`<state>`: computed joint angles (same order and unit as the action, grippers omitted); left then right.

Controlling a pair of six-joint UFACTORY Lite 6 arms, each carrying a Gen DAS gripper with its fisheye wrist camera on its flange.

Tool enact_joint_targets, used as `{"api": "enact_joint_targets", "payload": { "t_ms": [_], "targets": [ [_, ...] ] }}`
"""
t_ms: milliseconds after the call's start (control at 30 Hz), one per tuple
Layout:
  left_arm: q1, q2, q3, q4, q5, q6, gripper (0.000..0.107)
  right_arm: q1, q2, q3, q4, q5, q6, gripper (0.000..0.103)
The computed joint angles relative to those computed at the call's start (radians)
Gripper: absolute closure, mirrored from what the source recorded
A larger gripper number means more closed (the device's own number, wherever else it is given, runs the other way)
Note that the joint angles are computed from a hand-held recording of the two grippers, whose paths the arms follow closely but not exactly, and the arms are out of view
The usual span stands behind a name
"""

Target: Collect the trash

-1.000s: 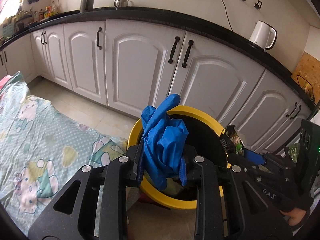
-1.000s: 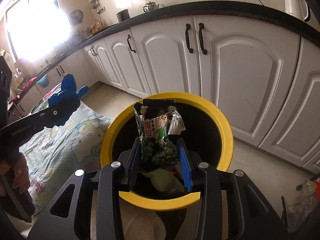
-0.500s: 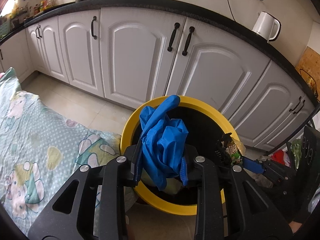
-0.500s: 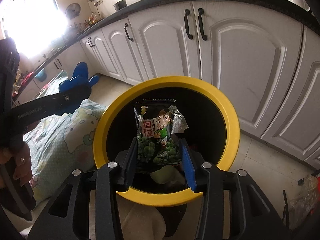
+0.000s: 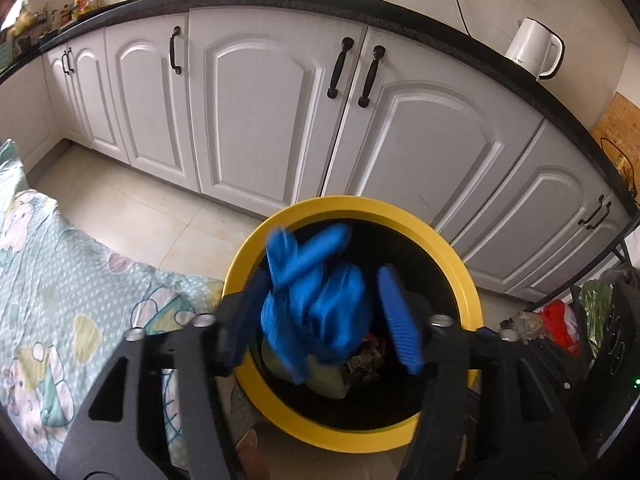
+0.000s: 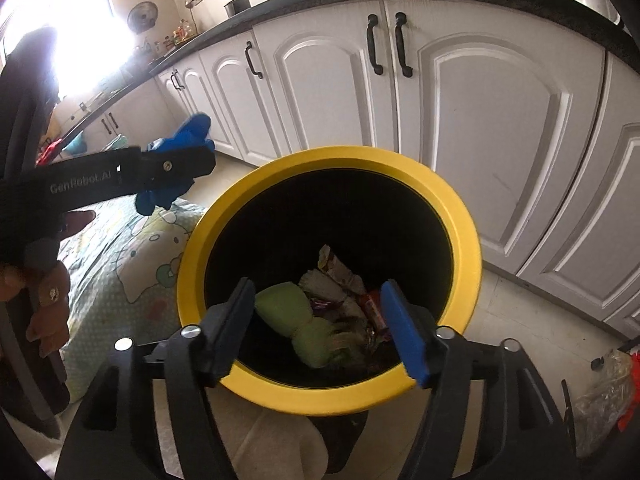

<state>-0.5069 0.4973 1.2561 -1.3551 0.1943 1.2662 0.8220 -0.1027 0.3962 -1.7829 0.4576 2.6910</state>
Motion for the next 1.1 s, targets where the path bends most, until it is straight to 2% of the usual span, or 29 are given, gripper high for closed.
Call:
{"api": "enact_joint_targets", "payload": {
  "t_ms": [67, 100, 300, 467, 600, 900, 1100],
  "targets": [
    [0.004, 0.0, 0.007, 0.041, 0.005, -0.042, 0.05, 0.006, -0.024, -0.014, 0.036, 0.012, -0.018, 0.033],
    [0.006, -0.003, 0.005, 0.049, 0.003, -0.052, 0.041, 0.008, -0.042, -0.027, 0.049, 0.018, -0.019, 0.031],
    [0.041, -0.053, -0.038, 0.061, 0.005, -0.073, 0.015, 0.059, -0.156, -0.085, 0.207, 0.085, -0.112, 0.02],
    [0.081, -0.153, -0.13, -0.031, 0.0, 0.016, 0.015, 0.125, -0.21, -0.096, 0.323, 0.154, -0.17, 0.011],
    [0.118, -0.234, -0.203, -0.067, -0.004, 0.071, 0.015, 0.177, -0.205, -0.06, 0.393, 0.202, -0.226, 0.007],
    [0.243, -0.483, -0.441, -0.187, 0.022, 0.265, 0.015, 0.289, -0.137, 0.075, 0.483, 0.246, -0.309, 0.006],
    [0.346, -0.664, -0.596, -0.166, 0.067, 0.284, 0.015, 0.399, -0.065, 0.168, 0.531, 0.282, -0.323, 0.006]
  ]
}}
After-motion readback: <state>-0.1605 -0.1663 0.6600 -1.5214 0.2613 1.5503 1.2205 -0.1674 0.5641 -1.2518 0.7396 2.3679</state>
